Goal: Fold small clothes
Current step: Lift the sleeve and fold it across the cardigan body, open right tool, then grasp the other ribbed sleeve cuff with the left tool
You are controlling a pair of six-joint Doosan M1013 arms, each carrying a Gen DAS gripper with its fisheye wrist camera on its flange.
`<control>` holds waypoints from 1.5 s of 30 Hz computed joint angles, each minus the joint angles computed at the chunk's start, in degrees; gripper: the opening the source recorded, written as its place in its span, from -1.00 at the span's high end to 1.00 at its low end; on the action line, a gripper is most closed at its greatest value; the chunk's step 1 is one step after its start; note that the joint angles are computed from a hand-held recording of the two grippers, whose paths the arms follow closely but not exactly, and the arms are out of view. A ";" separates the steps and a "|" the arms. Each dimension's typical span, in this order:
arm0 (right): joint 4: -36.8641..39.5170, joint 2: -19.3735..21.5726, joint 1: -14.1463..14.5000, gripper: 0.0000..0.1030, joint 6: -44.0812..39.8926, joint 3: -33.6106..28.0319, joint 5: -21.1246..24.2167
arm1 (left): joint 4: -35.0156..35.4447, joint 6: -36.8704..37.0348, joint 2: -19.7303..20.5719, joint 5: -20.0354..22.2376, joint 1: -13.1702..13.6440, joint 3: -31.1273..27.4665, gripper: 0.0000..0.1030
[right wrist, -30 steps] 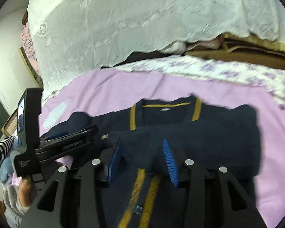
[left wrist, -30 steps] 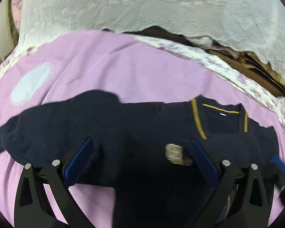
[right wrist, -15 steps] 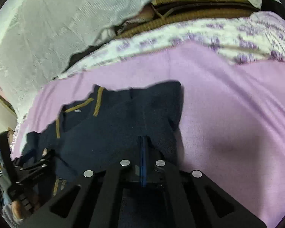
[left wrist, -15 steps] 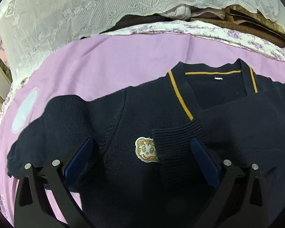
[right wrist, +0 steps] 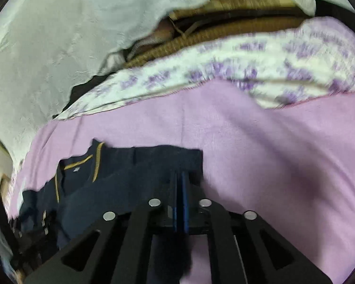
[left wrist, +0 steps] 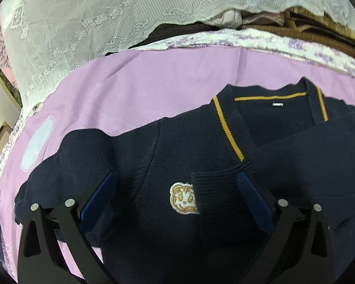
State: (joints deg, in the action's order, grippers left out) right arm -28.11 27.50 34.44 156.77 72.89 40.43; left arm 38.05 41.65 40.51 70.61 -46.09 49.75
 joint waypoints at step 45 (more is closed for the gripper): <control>-6.91 -1.71 9.44 -0.37 7.22 1.27 -9.65 | -0.56 -58.01 -27.60 -40.07 14.88 42.12 0.78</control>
